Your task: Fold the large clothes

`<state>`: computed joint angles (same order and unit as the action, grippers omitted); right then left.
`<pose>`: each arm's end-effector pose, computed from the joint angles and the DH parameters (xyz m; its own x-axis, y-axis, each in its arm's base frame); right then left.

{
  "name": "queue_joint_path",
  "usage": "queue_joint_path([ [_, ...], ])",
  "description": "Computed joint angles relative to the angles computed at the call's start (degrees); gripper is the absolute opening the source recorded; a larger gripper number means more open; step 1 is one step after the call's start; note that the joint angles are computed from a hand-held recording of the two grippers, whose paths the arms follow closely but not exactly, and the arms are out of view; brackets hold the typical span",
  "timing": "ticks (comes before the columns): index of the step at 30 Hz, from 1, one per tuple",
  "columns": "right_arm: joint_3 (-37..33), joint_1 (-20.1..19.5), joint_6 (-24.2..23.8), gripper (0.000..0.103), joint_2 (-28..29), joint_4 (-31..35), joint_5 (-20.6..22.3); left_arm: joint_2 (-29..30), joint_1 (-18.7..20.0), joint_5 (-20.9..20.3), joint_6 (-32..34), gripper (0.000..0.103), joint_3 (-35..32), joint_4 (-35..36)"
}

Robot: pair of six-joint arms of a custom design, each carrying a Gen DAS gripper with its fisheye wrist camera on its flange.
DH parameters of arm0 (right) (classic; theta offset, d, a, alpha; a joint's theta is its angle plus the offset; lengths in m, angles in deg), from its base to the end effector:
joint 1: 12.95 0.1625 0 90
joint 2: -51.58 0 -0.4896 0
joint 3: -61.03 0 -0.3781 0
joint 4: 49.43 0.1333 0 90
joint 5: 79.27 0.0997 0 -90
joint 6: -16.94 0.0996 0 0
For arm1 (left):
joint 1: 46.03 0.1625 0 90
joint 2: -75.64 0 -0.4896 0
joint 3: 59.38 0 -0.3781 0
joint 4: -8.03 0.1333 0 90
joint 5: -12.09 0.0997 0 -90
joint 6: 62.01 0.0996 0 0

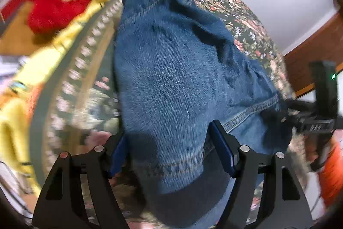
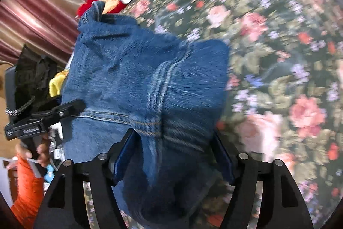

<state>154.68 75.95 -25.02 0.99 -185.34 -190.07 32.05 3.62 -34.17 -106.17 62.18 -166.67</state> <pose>0.0846 -0.6930 0.1946 -0.7076 -0.6412 0.2970 -0.6104 0.7664 0.2002 -0.1961 -0.5431 0.0705 -0.8806 -0.2360 -0.4109 0.0411 0.8258 -0.5624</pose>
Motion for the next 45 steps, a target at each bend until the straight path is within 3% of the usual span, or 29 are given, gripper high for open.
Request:
queue_joint_path([
  [3,1.16,0.19,-2.58,0.068,-1.98,-3.38,-0.19,-1.59,-4.32,7.57,-4.14,0.072,0.23,9.42],
  [6,3.08,0.55,-5.12,0.068,-4.47,-8.05,1.92,-2.56,-7.42,13.11,-5.30,0.072,0.59,14.13],
  [13,5.01,2.28,-6.54,0.070,-5.90,-13.44,8.80,-0.76,-7.52,22.44,8.19,0.072,-1.38,5.70],
  [17,4.42,3.47,-5.46,0.070,-2.64,-15.07,7.66,1.54,-4.31,22.89,13.53,0.072,-6.26,5.54],
  [22,0.39,3.56,-2.35,0.070,4.27,-13.70,2.32,3.14,1.73,19.61,11.64,0.072,-12.72,13.94],
  [25,-1.88,2.63,-2.78,0.070,7.89,-13.28,-0.81,4.50,4.68,19.03,12.67,0.084,-13.90,10.43],
  [28,-4.76,1.02,-3.03,0.072,9.31,-9.21,0.11,4.39,7.92,13.96,11.52,0.093,-13.59,5.46],
  [30,-6.53,0.26,-1.86,0.074,9.58,-6.94,1.00,4.91,9.34,13.06,10.42,0.098,-13.60,4.74],
  [33,-6.98,-0.65,-2.32,0.081,9.03,-6.40,1.46,5.65,9.33,13.68,10.59,0.102,-13.13,2.40],
  [36,-3.81,-0.50,-5.25,0.082,7.76,-11.88,-0.55,5.31,8.38,15.11,8.89,0.102,-12.70,4.25],
  [38,-1.24,-0.65,-8.72,0.082,6.63,-17.20,-1.05,4.52,7.28,16.25,7.62,0.100,-12.16,6.98],
  [45,3.75,0.24,-9.49,0.082,1.08,-21.47,-0.53,0.96,1.65,20.08,-0.73,0.091,-9.36,20.57],
])
